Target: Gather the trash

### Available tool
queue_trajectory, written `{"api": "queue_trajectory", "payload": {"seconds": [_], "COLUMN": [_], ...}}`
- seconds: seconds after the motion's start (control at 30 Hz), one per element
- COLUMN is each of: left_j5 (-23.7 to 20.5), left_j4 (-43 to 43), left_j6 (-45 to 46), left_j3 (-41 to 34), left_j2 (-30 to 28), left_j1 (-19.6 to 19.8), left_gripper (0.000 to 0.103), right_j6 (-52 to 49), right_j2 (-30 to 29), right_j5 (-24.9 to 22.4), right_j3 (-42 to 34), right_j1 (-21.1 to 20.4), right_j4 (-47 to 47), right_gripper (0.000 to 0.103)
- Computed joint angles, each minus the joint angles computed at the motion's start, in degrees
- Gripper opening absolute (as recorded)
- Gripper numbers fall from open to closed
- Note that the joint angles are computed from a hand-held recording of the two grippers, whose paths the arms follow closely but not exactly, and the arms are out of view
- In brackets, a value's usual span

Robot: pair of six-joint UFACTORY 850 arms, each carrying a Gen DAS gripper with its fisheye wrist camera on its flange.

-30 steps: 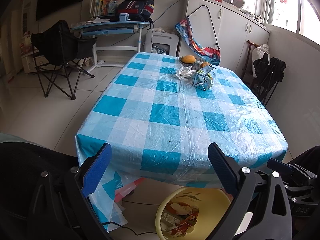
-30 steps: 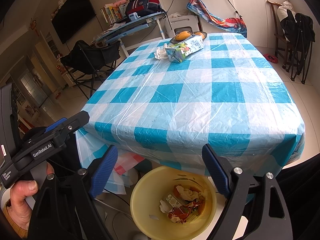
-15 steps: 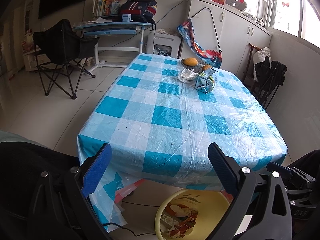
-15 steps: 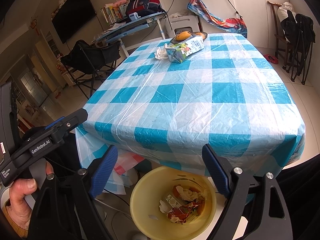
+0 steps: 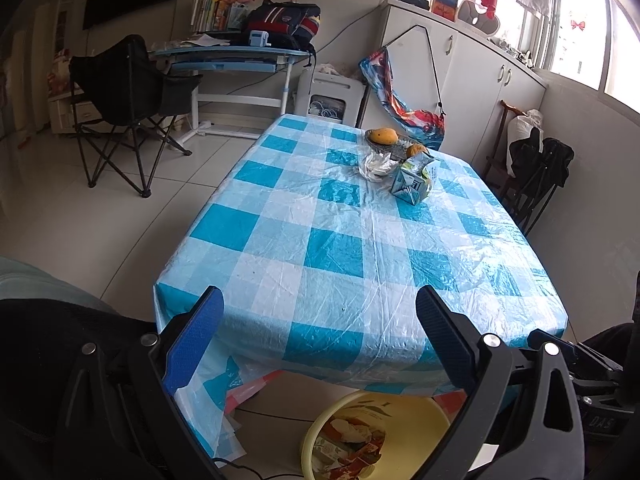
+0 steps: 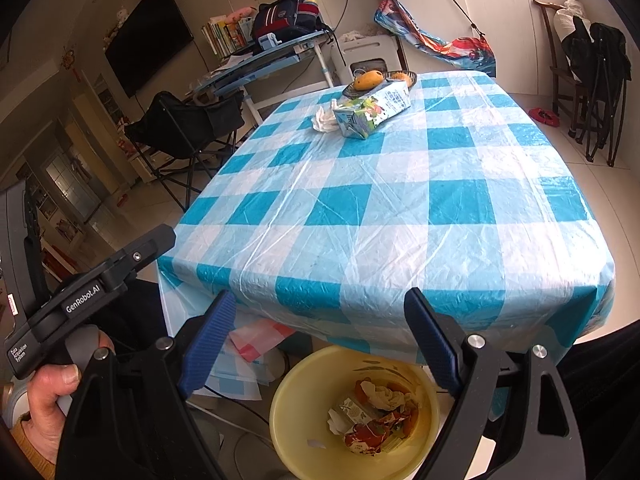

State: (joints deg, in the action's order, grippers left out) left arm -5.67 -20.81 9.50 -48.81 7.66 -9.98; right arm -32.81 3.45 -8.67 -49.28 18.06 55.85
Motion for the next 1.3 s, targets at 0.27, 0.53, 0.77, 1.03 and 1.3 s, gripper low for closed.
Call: {"api": "queue_trajectory", "payload": {"seconds": [0.27,0.53,0.77,1.03,1.3], "left_j5": [-0.21,-0.88,-2.03,-2.87,-5.16], "left_j4": [10.68,25.65,26.90,23.93,21.33], "left_j6": [-9.67,-23.31,-24.10,-21.82,-20.11], "left_j3": [-4.32,-8.63,-12.19,-17.11,-24.62], "left_j2": [-3.28,-7.61,-11.36,-16.12,-23.04], "left_j1": [-0.07,-1.30,-1.49,-1.23,-0.54], "left_gripper": [0.093,0.093,0.093,0.093,0.093], "right_j6": [-5.93,-6.71,4.42,30.80,43.12], "right_j2": [-5.34,-11.77,-18.12,-26.26,-33.04], "right_j5": [-2.19,-3.52,-2.99,-3.80,-6.45], "right_j3": [-5.92,-13.40,-20.31,-30.05,-38.47], "right_j1": [-2.14,-3.73,-3.98,-3.03,-3.56], "right_j4": [4.81,5.11,-4.92,-31.03,-42.61], "right_gripper": [0.083,0.085,0.085,0.086,0.086]}}
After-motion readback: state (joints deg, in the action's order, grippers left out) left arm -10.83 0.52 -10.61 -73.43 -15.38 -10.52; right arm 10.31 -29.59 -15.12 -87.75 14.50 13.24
